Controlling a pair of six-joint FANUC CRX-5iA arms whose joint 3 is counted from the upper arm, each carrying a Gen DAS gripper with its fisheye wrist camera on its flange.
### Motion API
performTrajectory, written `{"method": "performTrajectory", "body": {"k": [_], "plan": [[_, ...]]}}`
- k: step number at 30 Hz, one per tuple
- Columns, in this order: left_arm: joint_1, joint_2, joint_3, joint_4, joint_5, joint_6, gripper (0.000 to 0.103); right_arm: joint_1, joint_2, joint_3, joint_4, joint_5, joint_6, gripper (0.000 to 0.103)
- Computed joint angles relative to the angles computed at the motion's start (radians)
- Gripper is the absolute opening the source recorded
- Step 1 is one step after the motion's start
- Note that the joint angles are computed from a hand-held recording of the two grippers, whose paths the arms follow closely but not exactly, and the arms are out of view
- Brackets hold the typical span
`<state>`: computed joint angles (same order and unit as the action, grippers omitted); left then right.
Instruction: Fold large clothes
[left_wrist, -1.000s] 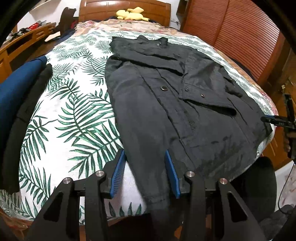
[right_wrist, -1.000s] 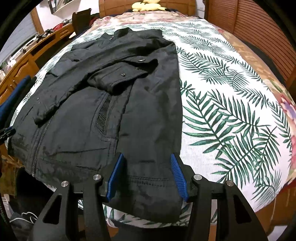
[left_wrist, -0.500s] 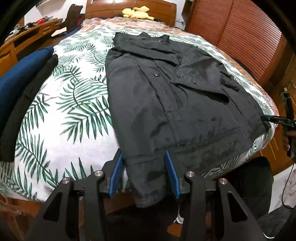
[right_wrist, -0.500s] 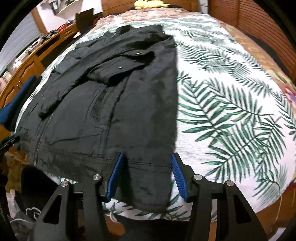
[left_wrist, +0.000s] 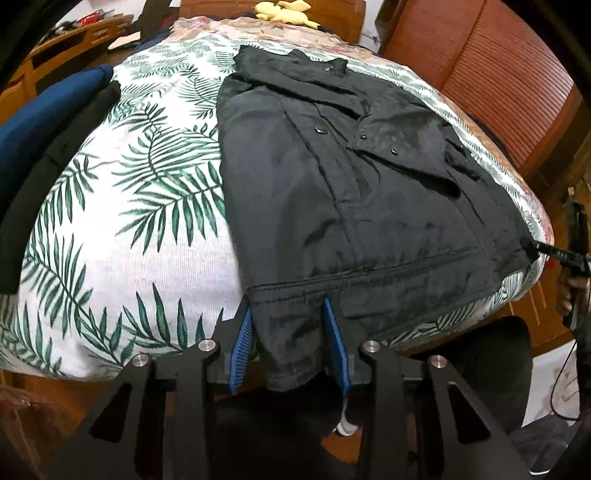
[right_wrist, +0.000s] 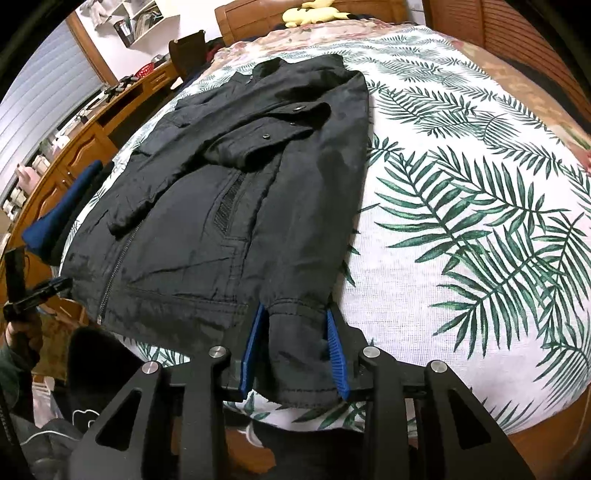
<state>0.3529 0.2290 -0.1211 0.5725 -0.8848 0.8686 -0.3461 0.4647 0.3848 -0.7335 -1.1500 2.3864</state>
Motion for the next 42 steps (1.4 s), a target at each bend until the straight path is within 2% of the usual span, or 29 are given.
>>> {"method": "performTrajectory", "body": {"k": [2,4,5,10,19,29,33,35,38,42], "plan": [[-0.003,-0.004,-0.001,0.000,0.003,-0.004,0.027,0.004,-0.013,-0.012,0.005,0.008,0.000,0.033],[-0.007,-0.018,-0.010,0.014,0.026,-0.013,0.005,0.002,-0.023,-0.017,-0.022,0.004,0.022,0.018],[-0.006,-0.024,-0.014,0.032,0.033,-0.022,0.004,-0.001,-0.031,-0.022,-0.037,0.007,0.035,0.016],[-0.011,-0.091,-0.040,0.182,0.095,-0.124,0.003,-0.043,-0.084,-0.027,-0.168,0.008,0.100,0.012],[-0.031,-0.180,-0.014,0.307,0.175,-0.228,0.003,-0.120,-0.215,-0.041,-0.330,-0.020,0.189,0.011],[0.007,-0.336,-0.103,0.493,0.198,-0.368,0.003,-0.361,-0.374,-0.148,-0.547,-0.203,0.384,0.010],[0.021,-0.403,-0.146,0.566,0.195,-0.426,0.003,-0.488,-0.404,-0.194,-0.640,-0.311,0.458,0.010],[0.023,-0.430,-0.165,0.586,0.199,-0.445,0.003,-0.553,-0.406,-0.217,-0.684,-0.369,0.504,0.010],[0.020,-0.440,-0.179,0.591,0.216,-0.457,0.003,-0.593,-0.405,-0.247,-0.702,-0.413,0.551,0.010],[0.020,-0.374,-0.142,0.499,0.198,-0.388,0.003,-0.516,-0.393,-0.275,-0.606,-0.326,0.582,0.010]]}}
